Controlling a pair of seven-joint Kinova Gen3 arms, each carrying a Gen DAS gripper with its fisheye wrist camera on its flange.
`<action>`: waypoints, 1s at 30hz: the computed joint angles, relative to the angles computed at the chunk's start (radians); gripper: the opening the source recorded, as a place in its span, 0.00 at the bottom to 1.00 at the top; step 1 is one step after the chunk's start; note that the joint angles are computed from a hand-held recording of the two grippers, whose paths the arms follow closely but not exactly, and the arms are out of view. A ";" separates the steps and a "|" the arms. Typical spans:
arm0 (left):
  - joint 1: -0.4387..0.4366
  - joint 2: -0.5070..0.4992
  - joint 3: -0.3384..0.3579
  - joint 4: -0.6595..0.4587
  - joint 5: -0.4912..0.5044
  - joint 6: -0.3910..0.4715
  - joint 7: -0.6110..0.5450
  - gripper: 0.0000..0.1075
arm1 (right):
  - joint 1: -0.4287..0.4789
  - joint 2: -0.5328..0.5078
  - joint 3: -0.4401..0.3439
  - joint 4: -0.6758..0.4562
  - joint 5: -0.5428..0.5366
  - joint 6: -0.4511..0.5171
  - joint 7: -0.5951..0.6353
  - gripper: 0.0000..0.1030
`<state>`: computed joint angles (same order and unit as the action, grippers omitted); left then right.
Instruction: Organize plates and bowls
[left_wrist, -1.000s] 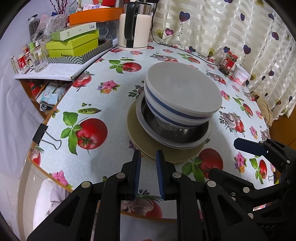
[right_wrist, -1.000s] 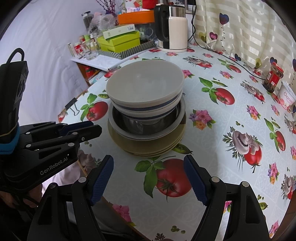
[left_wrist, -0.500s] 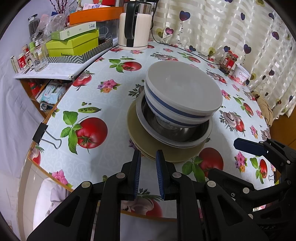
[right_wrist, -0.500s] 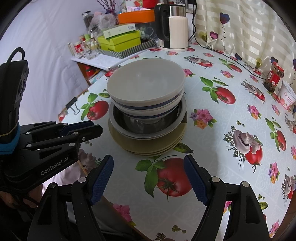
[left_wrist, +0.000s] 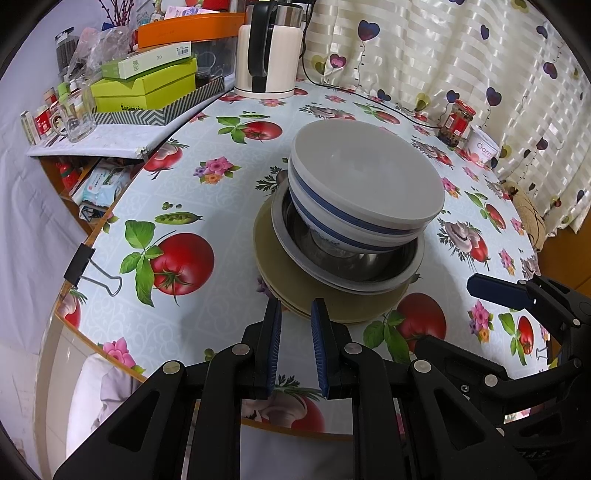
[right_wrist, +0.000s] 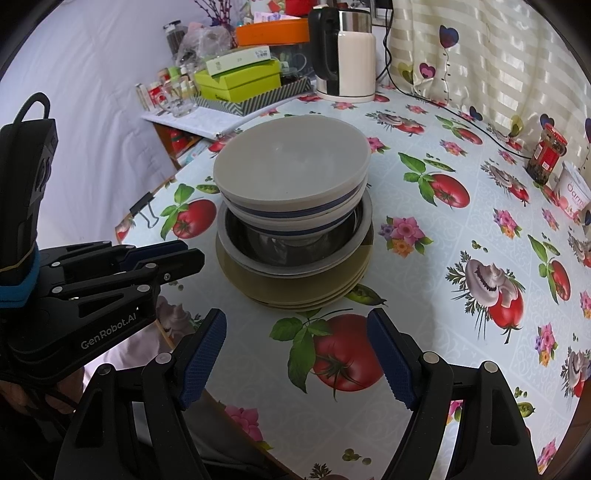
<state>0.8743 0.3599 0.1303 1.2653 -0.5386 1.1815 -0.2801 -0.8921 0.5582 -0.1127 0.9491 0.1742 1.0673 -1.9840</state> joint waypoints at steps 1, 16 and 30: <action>0.000 0.000 0.000 0.000 0.000 0.000 -0.001 0.16 | 0.000 0.000 0.000 0.000 0.000 0.000 0.000 0.77; -0.001 0.000 0.001 0.004 0.001 -0.005 0.001 0.16 | -0.003 0.002 0.001 0.000 0.002 0.000 -0.001 0.79; 0.001 0.006 0.000 -0.003 0.010 -0.005 -0.006 0.16 | -0.007 0.005 0.002 -0.007 0.004 0.005 -0.003 0.80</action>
